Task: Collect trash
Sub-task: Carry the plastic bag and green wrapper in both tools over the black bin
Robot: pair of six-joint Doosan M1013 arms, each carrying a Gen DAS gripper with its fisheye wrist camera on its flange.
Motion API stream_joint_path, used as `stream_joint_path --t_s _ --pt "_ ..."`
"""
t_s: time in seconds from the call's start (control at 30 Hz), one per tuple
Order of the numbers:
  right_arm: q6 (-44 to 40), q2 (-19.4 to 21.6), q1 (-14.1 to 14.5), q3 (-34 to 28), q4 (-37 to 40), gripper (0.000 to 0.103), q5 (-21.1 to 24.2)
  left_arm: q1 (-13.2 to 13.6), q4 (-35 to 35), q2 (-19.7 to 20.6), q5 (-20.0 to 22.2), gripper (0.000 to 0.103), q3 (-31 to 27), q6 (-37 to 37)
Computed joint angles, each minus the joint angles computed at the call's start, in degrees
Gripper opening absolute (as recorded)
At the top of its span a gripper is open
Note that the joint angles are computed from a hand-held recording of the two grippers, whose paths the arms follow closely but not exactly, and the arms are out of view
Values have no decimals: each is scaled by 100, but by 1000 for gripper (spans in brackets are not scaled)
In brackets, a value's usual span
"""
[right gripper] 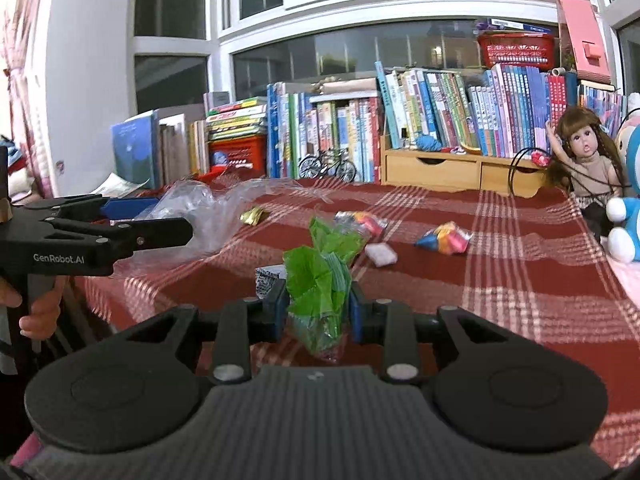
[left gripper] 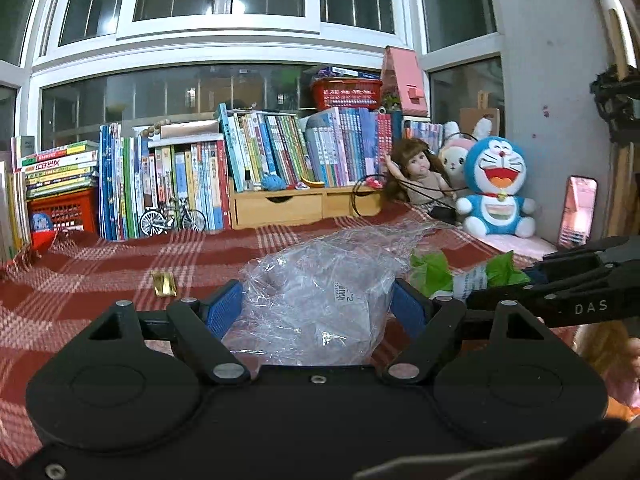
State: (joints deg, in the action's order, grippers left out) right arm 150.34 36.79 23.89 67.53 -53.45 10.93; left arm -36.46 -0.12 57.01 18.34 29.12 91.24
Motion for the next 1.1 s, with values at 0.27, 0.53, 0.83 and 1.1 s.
stream_joint_path --t_s 0.27,0.53,0.83,1.1 --pt "-570 -149 106 409 613 37 -52 -30 -1208 -551 -214 78 1205 1127" --pt "-2933 -168 149 567 3071 37 39 -40 -1347 -652 233 78 1447 1059" --pt "-3876 -33 223 632 4317 37 495 -77 -686 -551 999 78 1418 227" --pt "-4146 191 246 552 4909 37 1107 -102 -306 -279 1995 78 1115 -192"
